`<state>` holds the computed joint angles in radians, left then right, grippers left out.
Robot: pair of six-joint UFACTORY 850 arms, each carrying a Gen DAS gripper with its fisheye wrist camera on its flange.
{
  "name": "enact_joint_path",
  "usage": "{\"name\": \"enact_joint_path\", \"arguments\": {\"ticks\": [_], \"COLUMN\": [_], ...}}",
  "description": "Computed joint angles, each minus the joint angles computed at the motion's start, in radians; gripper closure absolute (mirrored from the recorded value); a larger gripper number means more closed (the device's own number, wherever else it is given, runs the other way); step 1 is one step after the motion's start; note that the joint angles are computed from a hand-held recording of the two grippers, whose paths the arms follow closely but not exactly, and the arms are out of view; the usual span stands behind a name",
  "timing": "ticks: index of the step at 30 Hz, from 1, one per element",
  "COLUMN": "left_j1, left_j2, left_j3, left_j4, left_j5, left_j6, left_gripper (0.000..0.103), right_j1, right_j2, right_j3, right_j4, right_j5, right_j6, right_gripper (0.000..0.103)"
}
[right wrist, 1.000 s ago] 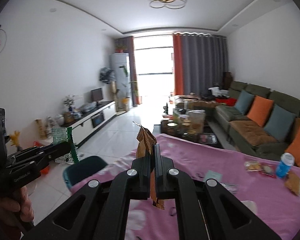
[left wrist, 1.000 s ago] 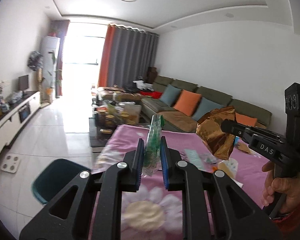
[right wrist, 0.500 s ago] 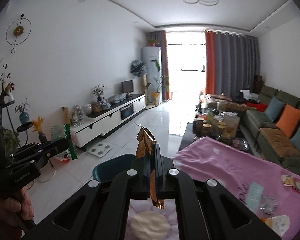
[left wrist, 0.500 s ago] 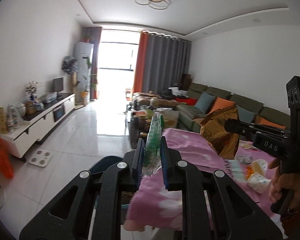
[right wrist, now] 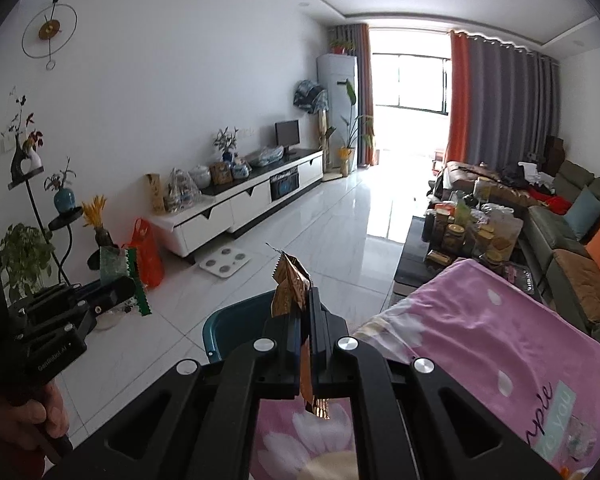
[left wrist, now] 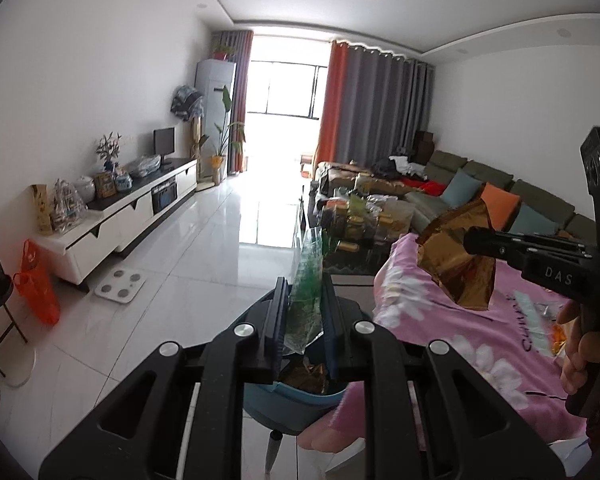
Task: Collect trash
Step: 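Carry the clear plastic bag and gold wrapper over the teal wastebasket, then open both grippers to drop the plastic bag and wrapper into the wastebasket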
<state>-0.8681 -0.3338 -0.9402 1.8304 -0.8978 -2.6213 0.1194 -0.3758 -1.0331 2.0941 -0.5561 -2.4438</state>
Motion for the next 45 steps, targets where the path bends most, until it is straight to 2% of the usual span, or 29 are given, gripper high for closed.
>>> {"name": "enact_joint_path", "arguments": {"ticks": [11, 24, 29, 36, 41, 45], "left_j1": [0.115, 0.234, 0.270, 0.308, 0.317, 0.335], "left_j2": [-0.183, -0.386, -0.462, -0.563, -0.639, -0.668], "left_j3": [-0.186, -0.388, -0.471, -0.578, -0.677, -0.697], "left_j4": [0.041, 0.102, 0.092, 0.060, -0.077, -0.106], "left_j5": [0.155, 0.342, 0.400, 0.462, 0.503, 0.537], "left_j6": [0.010, -0.014, 0.011, 0.045, 0.170, 0.182], "left_gripper": [0.087, 0.087, 0.086, 0.086, 0.086, 0.086], "right_j1": [0.063, 0.102, 0.117, 0.134, 0.143, 0.144], "right_j2": [-0.143, -0.337, -0.400, -0.471, -0.538, -0.625], "right_j3": [-0.164, -0.400, -0.486, -0.579, -0.670, -0.795], "right_j4": [-0.139, -0.609, -0.805, -1.000, -1.181, -1.324], "right_j5": [0.111, 0.181, 0.170, 0.146, 0.084, -0.039], "right_j6": [0.135, 0.613, 0.813, 1.006, 1.197, 1.375], "right_gripper": [0.101, 0.100, 0.100, 0.100, 0.100, 0.100]}}
